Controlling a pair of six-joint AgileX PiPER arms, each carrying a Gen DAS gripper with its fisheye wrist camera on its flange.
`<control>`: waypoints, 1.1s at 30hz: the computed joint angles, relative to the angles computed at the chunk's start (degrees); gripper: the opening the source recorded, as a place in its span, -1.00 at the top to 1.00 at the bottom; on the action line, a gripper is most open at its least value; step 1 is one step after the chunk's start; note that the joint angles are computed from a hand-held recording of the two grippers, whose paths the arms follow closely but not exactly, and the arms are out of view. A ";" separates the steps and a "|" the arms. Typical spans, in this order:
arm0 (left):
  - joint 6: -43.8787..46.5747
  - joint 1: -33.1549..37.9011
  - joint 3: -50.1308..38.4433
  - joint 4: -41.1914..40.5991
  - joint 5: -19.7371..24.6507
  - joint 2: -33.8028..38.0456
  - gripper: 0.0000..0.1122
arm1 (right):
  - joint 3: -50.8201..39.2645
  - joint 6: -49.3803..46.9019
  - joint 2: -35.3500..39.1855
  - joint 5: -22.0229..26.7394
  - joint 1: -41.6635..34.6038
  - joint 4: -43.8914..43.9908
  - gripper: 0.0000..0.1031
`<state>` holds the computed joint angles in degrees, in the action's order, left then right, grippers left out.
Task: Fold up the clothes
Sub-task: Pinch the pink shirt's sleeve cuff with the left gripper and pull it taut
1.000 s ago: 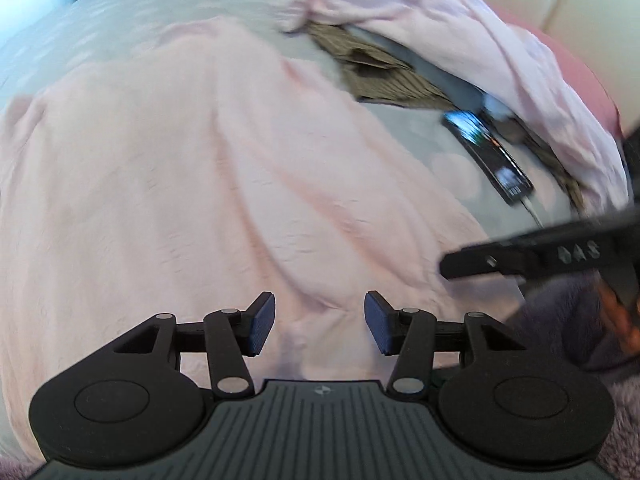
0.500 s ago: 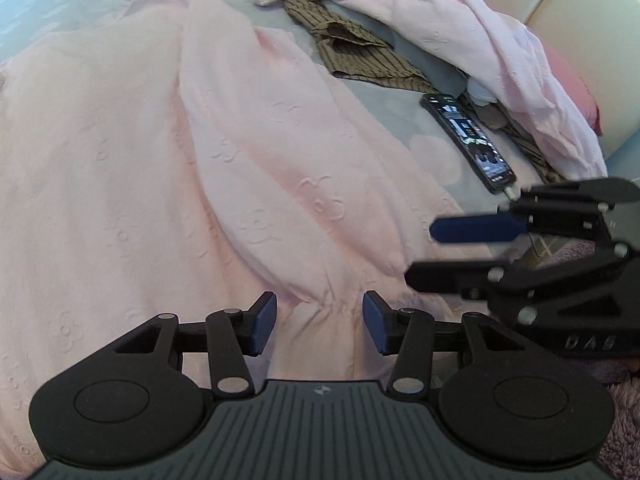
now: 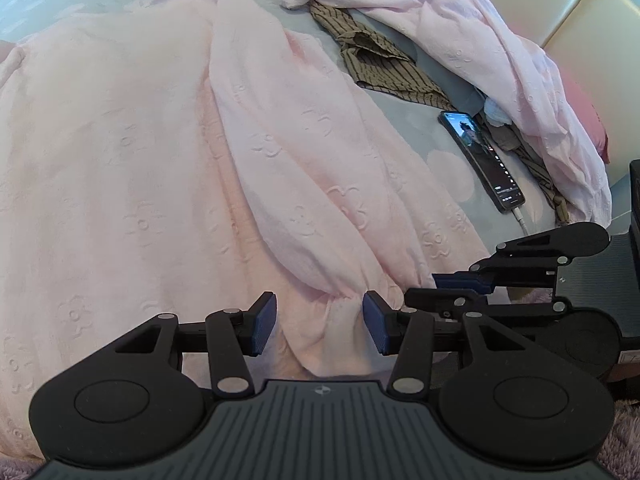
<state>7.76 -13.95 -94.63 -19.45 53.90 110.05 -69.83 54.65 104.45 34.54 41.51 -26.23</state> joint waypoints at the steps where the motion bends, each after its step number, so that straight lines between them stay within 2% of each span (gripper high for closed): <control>1: 0.44 -0.01 -0.03 -0.33 -0.05 0.01 0.17 | 0.98 1.15 -1.22 -0.43 -0.19 -0.16 0.85; 4: 2.50 0.74 -0.36 -3.97 0.59 0.95 0.16 | 4.41 3.79 -5.53 -3.48 -1.77 1.27 0.86; 8: 5.13 1.35 -1.47 -8.52 2.03 3.53 0.20 | 6.54 4.32 -7.21 -6.83 -4.14 5.77 0.86; 10: 5.58 1.15 -1.67 -9.22 2.19 4.44 0.42 | 7.36 4.93 -7.72 -7.44 -5.02 7.19 0.86; 12: 6.52 0.91 -1.47 -10.10 1.74 4.74 0.46 | 8.03 5.18 -8.09 -7.72 -5.85 8.70 0.86; 16: 7.09 -0.10 -1.97 -9.69 1.21 5.54 0.48 | 7.95 3.65 -6.95 -5.95 -7.02 11.70 0.86; 23: 7.53 -1.01 -1.02 -8.90 -0.81 5.53 0.39 | 9.87 3.94 -7.49 -7.74 -7.60 12.14 0.86; 24: 7.65 -0.99 -1.11 -9.06 -0.68 5.55 0.50 | 10.15 4.10 -7.70 -8.24 -7.70 12.04 0.86; 25: 7.76 -0.98 -1.22 -9.21 -0.54 5.57 0.78 | 10.34 4.36 -8.04 -8.67 -7.70 11.75 0.86; 26: 7.87 -0.96 -1.32 -9.36 -0.40 5.59 0.93 | 10.38 4.58 -8.42 -8.97 -7.64 11.36 0.86; 29: 9.36 -0.77 0.54 -10.28 -1.66 2.57 0.96 | 10.34 6.81 -10.36 -8.44 -7.13 8.39 0.86; 33: 9.31 -0.51 1.26 -11.54 -2.47 -2.19 0.97 | 8.97 3.60 -13.70 -6.95 -8.94 9.51 0.86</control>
